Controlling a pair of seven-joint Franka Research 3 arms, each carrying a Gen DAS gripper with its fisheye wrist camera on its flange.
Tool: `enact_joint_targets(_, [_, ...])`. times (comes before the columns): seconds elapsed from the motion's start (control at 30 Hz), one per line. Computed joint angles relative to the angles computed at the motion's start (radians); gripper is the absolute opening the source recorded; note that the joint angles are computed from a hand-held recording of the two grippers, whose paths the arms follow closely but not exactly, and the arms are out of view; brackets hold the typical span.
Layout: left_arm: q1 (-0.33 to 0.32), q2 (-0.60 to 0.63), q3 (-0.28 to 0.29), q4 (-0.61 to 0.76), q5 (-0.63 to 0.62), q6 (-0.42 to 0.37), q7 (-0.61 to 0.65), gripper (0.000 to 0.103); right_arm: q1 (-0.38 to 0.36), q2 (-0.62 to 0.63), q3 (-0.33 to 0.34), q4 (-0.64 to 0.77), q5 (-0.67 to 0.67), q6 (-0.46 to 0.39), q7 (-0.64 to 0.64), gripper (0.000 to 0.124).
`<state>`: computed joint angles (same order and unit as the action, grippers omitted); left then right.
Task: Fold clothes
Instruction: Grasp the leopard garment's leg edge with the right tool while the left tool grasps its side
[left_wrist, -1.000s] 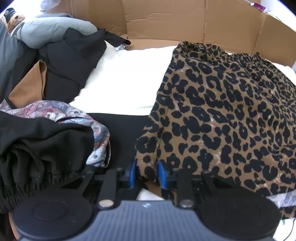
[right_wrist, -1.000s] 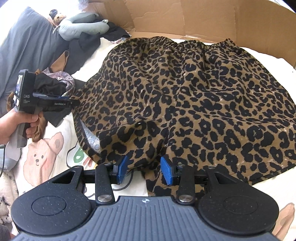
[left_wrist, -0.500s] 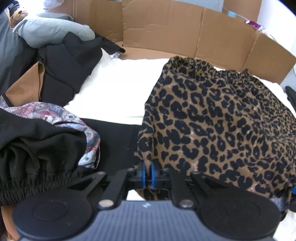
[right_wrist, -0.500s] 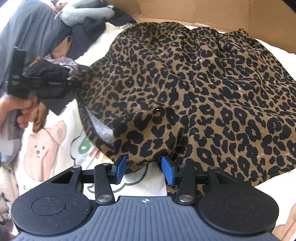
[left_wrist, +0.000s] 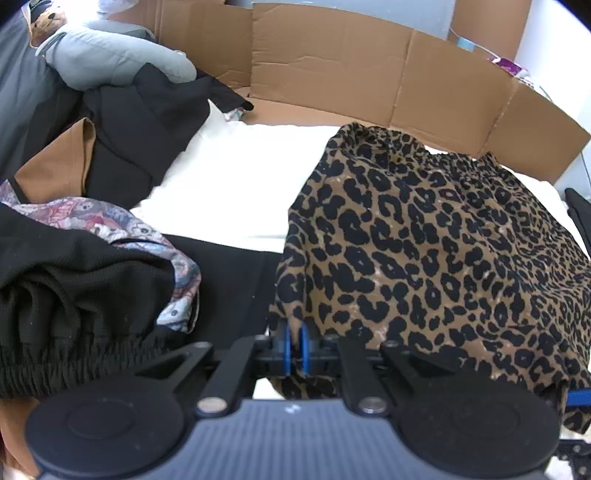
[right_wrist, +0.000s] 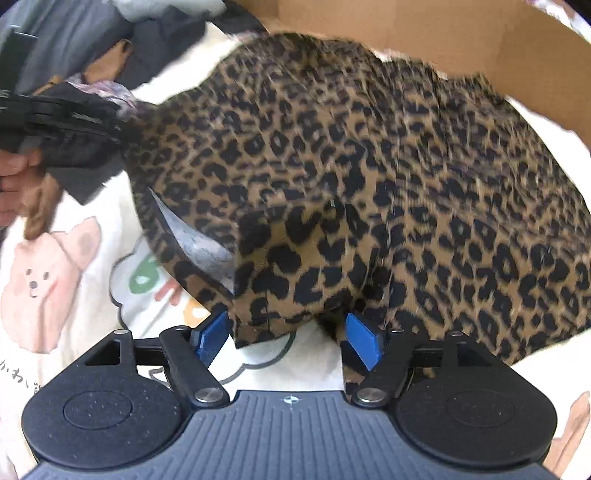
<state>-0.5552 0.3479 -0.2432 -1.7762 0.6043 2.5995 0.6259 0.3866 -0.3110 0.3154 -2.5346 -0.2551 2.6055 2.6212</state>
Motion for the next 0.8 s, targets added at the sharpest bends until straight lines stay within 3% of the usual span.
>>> enact_joint_targets(0.07, [0.002, -0.007, -0.001, -0.006, -0.002, 0.000, 0.002, 0.006, -0.007, -0.008, 0.006, -0.010, -0.006, 0.004, 0.026, 0.072])
enact_joint_targets(0.23, [0.019, -0.040, -0.007, -0.029, -0.019, 0.004, 0.017, 0.005, -0.015, -0.074, 0.001, -0.061, -0.011, 0.010, 0.027, 0.046])
enact_joint_targets(0.3, [0.026, -0.054, -0.008, -0.041, -0.028, 0.009, 0.007, 0.005, -0.006, -0.097, -0.014, -0.090, 0.030, 0.022, 0.002, 0.019])
enact_joint_targets(0.4, [0.037, -0.071, -0.010, -0.052, -0.045, 0.009, -0.008, 0.005, -0.011, -0.131, -0.016, -0.123, 0.063, 0.035, -0.038, 0.007])
enact_joint_targets(0.57, [0.051, -0.096, -0.007, -0.072, -0.053, 0.014, -0.057, 0.004, -0.027, -0.162, 0.001, -0.150, 0.072, 0.063, -0.097, 0.001])
enact_joint_targets(0.8, [0.068, -0.109, -0.005, -0.078, -0.044, 0.015, -0.113, 0.004, 0.051, -0.140, -0.041, -0.177, 0.221, 0.130, -0.249, 0.000])
